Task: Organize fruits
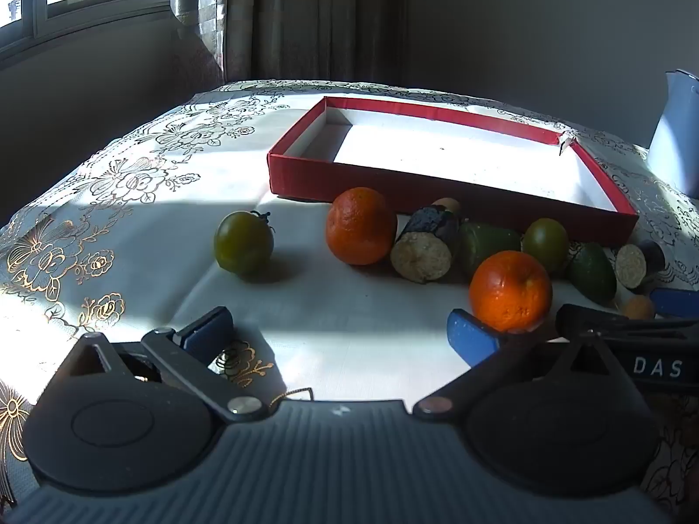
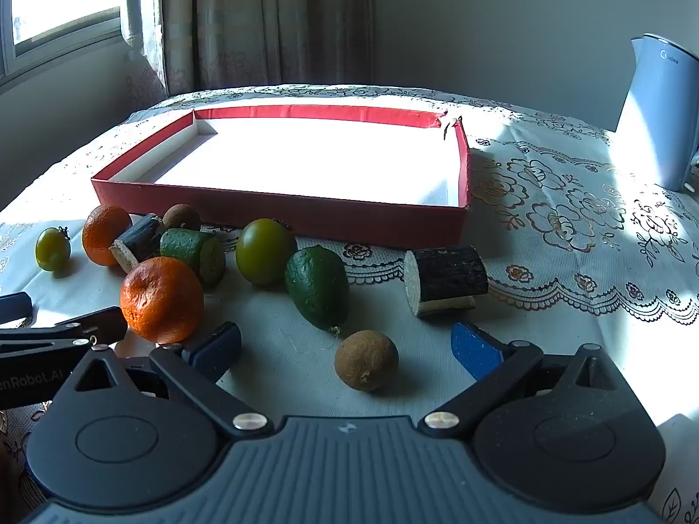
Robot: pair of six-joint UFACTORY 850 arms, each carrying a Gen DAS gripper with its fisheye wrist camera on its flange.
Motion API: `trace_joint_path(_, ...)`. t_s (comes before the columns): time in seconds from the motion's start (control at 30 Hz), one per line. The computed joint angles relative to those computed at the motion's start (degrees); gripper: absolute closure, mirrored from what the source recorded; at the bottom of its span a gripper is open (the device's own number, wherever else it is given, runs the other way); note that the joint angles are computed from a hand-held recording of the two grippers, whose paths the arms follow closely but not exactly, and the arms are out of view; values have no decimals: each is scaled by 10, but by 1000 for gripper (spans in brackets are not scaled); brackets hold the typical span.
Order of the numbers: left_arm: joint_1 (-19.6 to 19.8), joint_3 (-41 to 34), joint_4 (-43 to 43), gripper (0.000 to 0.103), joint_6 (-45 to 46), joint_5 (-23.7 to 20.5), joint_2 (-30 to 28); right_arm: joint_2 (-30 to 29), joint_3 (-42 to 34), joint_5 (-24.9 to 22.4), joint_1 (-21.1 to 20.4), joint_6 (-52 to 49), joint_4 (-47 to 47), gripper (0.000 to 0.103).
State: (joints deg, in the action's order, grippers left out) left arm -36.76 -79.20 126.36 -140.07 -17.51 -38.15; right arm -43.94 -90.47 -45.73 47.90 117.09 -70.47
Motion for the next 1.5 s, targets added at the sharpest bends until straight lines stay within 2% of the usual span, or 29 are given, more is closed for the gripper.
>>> trace_joint_path(0.8,-2,3,-4,0,2,-2,3,1,1,0,0,1,-1,0)
trace_joint_path(1.5,0,21,88,0,-105,-12,13,0,1,0,0,2,-2,0)
